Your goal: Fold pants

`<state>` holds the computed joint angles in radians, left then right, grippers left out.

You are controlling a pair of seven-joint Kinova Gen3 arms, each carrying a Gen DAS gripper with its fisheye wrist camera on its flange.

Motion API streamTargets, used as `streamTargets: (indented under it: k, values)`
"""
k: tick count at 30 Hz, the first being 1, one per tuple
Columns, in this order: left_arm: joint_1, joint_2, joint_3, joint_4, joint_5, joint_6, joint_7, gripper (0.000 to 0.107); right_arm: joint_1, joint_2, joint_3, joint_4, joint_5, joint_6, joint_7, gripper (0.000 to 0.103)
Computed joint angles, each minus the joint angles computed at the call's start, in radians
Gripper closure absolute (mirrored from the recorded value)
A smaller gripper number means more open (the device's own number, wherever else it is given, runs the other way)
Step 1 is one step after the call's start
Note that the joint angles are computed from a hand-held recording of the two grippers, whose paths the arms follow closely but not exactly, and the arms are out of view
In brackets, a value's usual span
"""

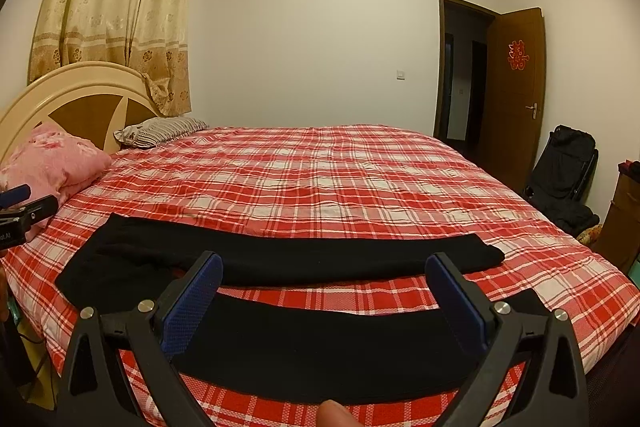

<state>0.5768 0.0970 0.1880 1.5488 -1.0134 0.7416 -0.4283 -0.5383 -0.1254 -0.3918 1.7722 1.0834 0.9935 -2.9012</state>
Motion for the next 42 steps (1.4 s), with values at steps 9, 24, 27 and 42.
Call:
streamTargets:
  k: [9, 24, 27, 42]
  values:
    - [0.006, 0.002, 0.000, -0.001, -0.007, 0.006, 0.004, 0.004, -0.004, 0.004, 0.002, -0.004, 0.001, 0.005, 0.000, 0.001]
    - [0.013, 0.007, -0.002, -0.007, -0.003, 0.011, -0.001, 0.004, -0.009, 0.008, 0.005, -0.005, 0.002, 0.006, 0.000, 0.001]
    - [0.013, 0.006, -0.002, -0.007, -0.002, 0.011, -0.001, 0.004, -0.009, 0.008, 0.006, -0.005, -0.001, 0.005, 0.003, 0.001]
    - [0.017, 0.011, -0.005, -0.010, -0.002, 0.014, -0.001, 0.004, -0.009, 0.009, 0.009, -0.001, -0.008, -0.002, 0.011, 0.001]
